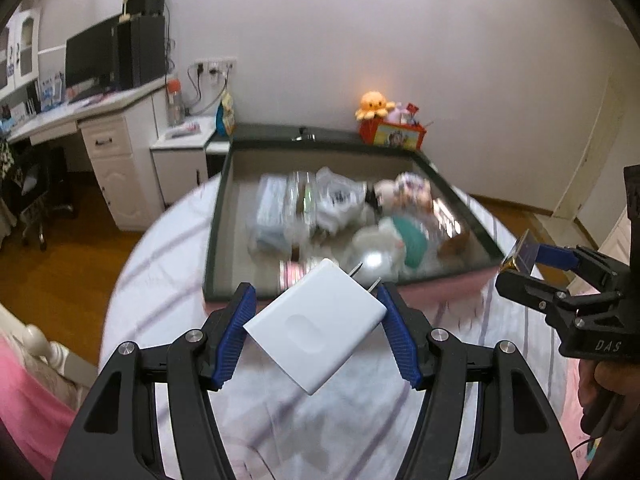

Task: Organize rigid objects
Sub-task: 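Carry the charger and blue box into the pink box and release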

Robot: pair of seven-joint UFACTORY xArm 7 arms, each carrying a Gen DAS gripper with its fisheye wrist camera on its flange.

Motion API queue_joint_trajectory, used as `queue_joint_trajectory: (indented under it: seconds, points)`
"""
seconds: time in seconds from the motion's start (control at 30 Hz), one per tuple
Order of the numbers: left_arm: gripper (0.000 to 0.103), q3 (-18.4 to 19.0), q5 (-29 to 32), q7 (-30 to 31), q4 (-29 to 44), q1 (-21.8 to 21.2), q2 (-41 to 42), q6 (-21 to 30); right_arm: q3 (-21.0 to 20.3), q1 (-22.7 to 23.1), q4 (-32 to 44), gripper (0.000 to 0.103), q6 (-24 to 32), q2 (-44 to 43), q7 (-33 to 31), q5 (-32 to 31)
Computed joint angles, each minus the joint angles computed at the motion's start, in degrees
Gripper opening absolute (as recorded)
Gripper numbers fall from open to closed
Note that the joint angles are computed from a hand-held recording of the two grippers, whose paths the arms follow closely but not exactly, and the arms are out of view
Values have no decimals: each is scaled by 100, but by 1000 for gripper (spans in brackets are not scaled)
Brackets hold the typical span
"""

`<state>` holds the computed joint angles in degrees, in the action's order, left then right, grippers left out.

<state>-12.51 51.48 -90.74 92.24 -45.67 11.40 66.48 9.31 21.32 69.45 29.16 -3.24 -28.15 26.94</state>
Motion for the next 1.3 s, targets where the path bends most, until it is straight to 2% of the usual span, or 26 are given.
queue_joint_trajectory:
  seconds: [0.17,0.4,0.57,0.67,0.77,0.8,0.83,0.87,0.9,0.93,0.97,1.07,1.3]
  points:
    - [64,174,249,297,329,176,83,-50,69,-25,916,83,-46,623,116,-170]
    - [64,498,240,748,848,539,414,-456,237,-123,2574,83,209,1878,625,-511]
    - [64,743,-174,1168,1232,751,834,-785,246,-49,3813,83,651,2873,1224,-968]
    - [64,862,-505,1413,1433,833,1082,-925,281,-36,4184,83,829,3207,1365,-1099]
    - [65,957,-916,1740,1771,854,1389,-773,251,23,4535,84,1042,3512,1532,-1263]
    - [67,1013,-965,1761,1804,818,1424,-733,243,29,4639,85,1107,3588,1583,-1296]
    - [75,1054,-1022,1771,1824,798,1441,-714,244,26,4747,85,1200,3668,1620,-1317]
    - [82,1110,-984,1719,1774,751,1403,-742,283,-10,4757,87,1256,3695,1600,-1282]
    - [97,1158,-912,1656,1747,696,1378,-736,279,-14,4749,90,1264,3694,1621,-1284]
    - [103,1215,-771,1553,1718,608,1339,-672,260,-18,4670,97,1219,3652,1663,-1291]
    - [103,1242,-656,1498,1710,547,1320,-604,246,-28,4559,103,1173,3582,1715,-1290]
    - [103,1189,-542,1450,1614,466,1203,-430,253,-98,4082,103,935,3260,1792,-1229]
    - [103,893,-150,719,851,352,550,-224,436,-397,2813,103,387,2304,1629,-696]
